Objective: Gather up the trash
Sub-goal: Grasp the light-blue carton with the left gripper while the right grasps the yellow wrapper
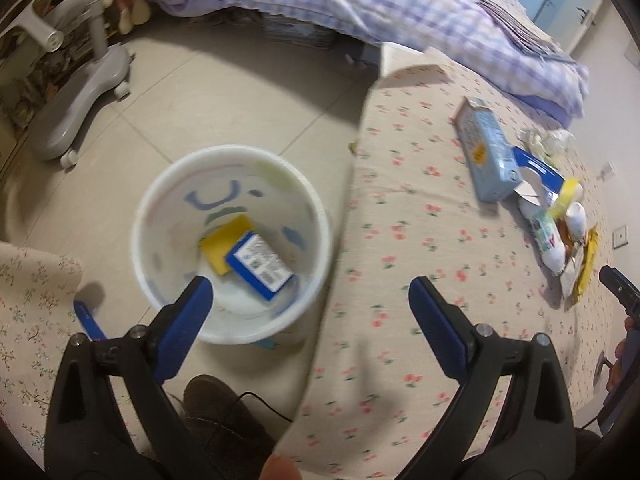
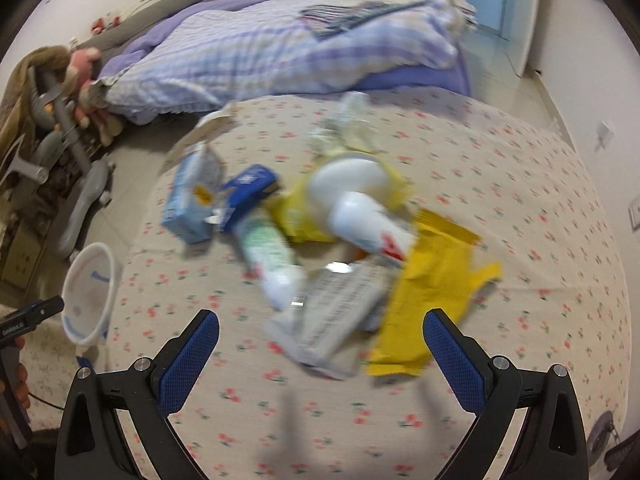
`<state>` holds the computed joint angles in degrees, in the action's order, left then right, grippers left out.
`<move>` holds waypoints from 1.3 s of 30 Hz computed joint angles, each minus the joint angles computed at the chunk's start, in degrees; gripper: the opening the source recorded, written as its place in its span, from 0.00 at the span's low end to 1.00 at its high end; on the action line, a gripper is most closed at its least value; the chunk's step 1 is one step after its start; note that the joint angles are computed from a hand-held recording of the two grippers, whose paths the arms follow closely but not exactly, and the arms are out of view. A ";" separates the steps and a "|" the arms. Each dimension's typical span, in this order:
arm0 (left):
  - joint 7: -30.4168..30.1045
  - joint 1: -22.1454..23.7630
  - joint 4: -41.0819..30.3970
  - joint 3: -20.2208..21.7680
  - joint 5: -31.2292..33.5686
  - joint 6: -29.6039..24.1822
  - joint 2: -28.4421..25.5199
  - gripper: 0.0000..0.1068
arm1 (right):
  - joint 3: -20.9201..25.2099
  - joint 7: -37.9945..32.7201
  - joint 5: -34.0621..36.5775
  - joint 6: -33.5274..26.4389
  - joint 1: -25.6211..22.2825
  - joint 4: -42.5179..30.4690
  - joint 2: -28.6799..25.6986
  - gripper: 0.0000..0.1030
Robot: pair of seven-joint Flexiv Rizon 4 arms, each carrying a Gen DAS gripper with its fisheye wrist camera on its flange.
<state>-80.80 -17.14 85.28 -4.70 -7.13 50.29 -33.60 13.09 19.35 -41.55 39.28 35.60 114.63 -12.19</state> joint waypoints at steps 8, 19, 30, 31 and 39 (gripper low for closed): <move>-1.32 -2.93 -2.58 -0.56 1.23 -1.47 -1.54 0.92 | 0.99 8.79 1.34 7.39 -4.30 10.70 7.30 1.00; -2.10 -6.12 -6.09 -1.25 2.23 -2.77 -3.76 0.92 | -1.02 14.53 0.57 22.23 -8.77 16.14 5.29 0.97; 1.08 -6.63 -10.15 -4.74 -3.30 1.25 -7.86 0.92 | -3.58 26.74 -8.61 32.80 -10.33 22.57 6.69 0.51; 0.58 -6.90 -11.05 -4.71 -3.75 2.07 -8.69 0.92 | -3.32 27.41 -9.20 32.70 -10.59 22.99 7.30 0.50; -1.40 -9.20 -18.57 -4.23 -4.40 3.48 -14.70 0.90 | 2.03 20.57 0.58 22.55 -10.27 23.01 12.55 0.50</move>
<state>-82.20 -26.34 66.72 -8.93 -11.54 53.77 -48.30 15.12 39.92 -40.97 61.84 25.33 137.64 0.36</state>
